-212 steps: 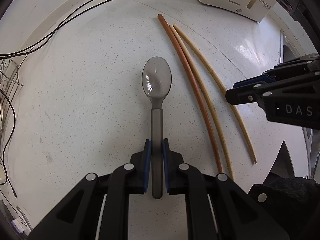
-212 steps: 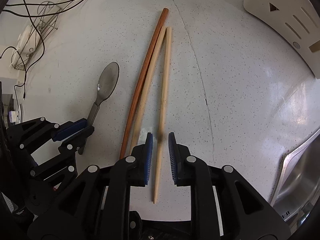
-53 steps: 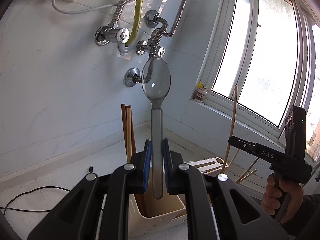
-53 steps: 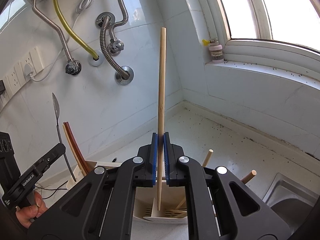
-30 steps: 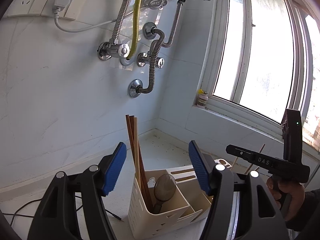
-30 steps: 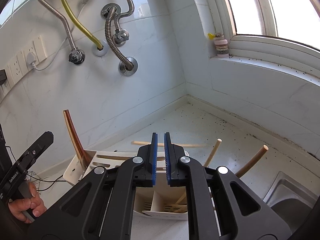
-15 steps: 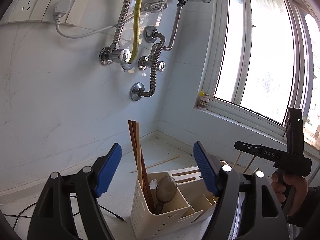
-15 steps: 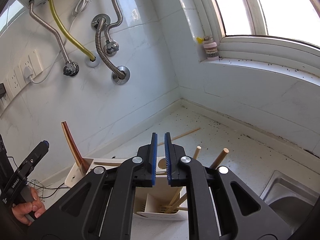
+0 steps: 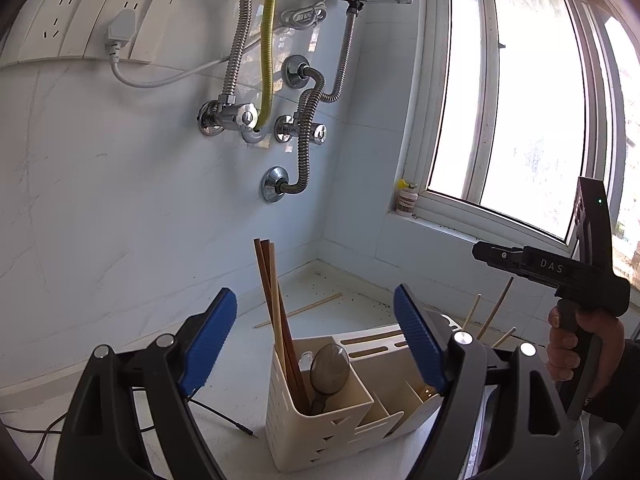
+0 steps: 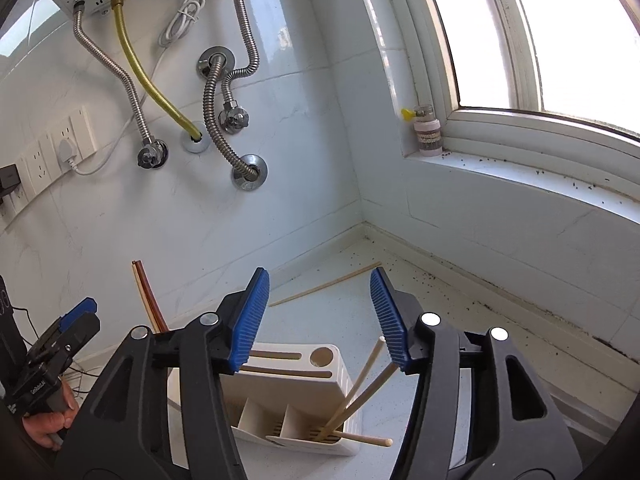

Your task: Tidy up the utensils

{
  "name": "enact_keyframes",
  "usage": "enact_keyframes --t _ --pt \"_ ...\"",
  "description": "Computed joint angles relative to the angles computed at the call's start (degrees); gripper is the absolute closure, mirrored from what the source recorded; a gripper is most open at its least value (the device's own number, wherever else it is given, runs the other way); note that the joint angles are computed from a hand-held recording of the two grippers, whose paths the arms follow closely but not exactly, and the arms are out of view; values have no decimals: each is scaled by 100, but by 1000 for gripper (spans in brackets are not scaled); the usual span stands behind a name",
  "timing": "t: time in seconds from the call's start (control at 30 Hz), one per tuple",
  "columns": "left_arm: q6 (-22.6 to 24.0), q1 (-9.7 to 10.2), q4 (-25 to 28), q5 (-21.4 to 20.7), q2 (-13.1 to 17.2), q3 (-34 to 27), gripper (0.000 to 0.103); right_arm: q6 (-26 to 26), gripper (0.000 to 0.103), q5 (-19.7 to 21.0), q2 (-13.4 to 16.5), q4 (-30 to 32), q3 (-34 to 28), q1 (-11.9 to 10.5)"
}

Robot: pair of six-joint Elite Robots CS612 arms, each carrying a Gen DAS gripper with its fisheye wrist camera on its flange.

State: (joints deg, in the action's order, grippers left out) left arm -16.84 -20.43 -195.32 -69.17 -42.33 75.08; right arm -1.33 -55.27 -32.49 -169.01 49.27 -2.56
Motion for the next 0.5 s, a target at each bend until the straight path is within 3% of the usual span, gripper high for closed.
enact_keyframes --t 0.27,0.37,0.5 --pt "-83 -5 12 61 -44 49 23 329 48 495 -74 -232 -47 -69" --pt "-59 -6 19 58 -45 44 23 389 41 529 -57 -360 -182 -93" --pt "0 -9 41 43 -59 53 22 -161 33 571 133 119 -791 -106"
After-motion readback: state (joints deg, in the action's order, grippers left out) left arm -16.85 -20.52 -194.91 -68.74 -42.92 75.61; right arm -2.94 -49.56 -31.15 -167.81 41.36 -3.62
